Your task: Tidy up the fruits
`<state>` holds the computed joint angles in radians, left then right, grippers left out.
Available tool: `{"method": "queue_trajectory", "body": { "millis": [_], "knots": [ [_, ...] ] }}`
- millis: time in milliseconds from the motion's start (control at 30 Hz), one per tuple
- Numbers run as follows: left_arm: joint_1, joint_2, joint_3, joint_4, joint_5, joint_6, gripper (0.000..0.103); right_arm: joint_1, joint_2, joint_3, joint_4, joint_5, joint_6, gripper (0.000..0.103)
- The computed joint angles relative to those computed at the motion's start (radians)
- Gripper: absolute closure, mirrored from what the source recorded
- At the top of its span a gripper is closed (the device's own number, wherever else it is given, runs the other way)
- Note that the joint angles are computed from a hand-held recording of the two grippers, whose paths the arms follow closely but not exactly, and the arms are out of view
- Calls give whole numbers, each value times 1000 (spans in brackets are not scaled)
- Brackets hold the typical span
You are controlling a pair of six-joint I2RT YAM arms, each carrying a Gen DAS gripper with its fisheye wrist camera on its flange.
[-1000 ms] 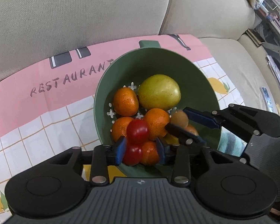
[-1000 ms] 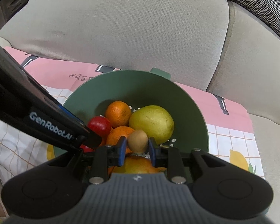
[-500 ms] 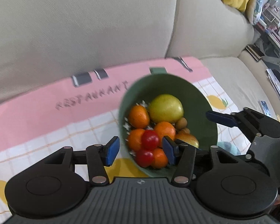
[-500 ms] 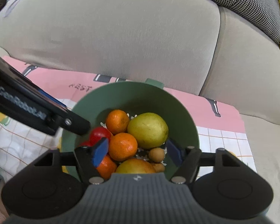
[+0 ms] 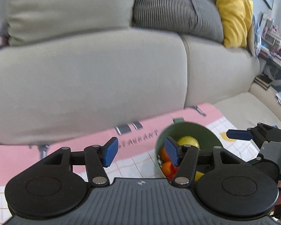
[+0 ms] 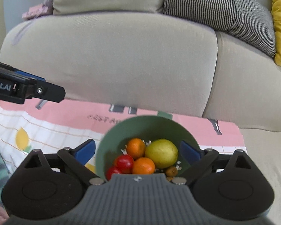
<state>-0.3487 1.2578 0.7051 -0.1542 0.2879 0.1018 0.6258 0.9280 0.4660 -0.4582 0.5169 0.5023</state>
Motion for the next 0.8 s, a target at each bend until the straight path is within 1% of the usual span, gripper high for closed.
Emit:
{"method": "queue_trajectory", "body": {
  "millis": [133, 200, 333, 433, 467, 533, 567, 633, 733, 800],
  "knots": [
    [27, -120, -77, 48, -6, -8, 32, 82, -40, 27, -45, 57, 80, 4],
    [38, -177, -113, 64, -19, -7, 32, 107, -73, 28, -60, 64, 119, 4],
    [59, -287, -178, 76, -32, -9, 31, 183, -114, 35, -97, 94, 240, 4],
    [72, -362, -225, 67, -28, -9, 25, 259, -110, 35, -112, 147, 332, 4],
    [73, -380, -238, 65, -31, -7, 25, 294, -103, 38, -125, 185, 372, 4],
    [61, -419, -268, 65, -68, -17, 23, 388, -77, 47, -161, 296, 482, 4],
    [51, -433, -280, 65, -98, -26, 19, 430, -56, 55, -182, 337, 533, 4],
    [56, -475, -313, 52, -137, -24, 19, 506, -8, 78, -228, 397, 620, 4],
    [37, -509, -349, 40, -238, -40, 19, 597, 85, 114, -298, 458, 732, 4],
    [48, -538, -377, 34, -260, -44, 19, 628, 142, 131, -330, 456, 778, 4]
  ]
}}
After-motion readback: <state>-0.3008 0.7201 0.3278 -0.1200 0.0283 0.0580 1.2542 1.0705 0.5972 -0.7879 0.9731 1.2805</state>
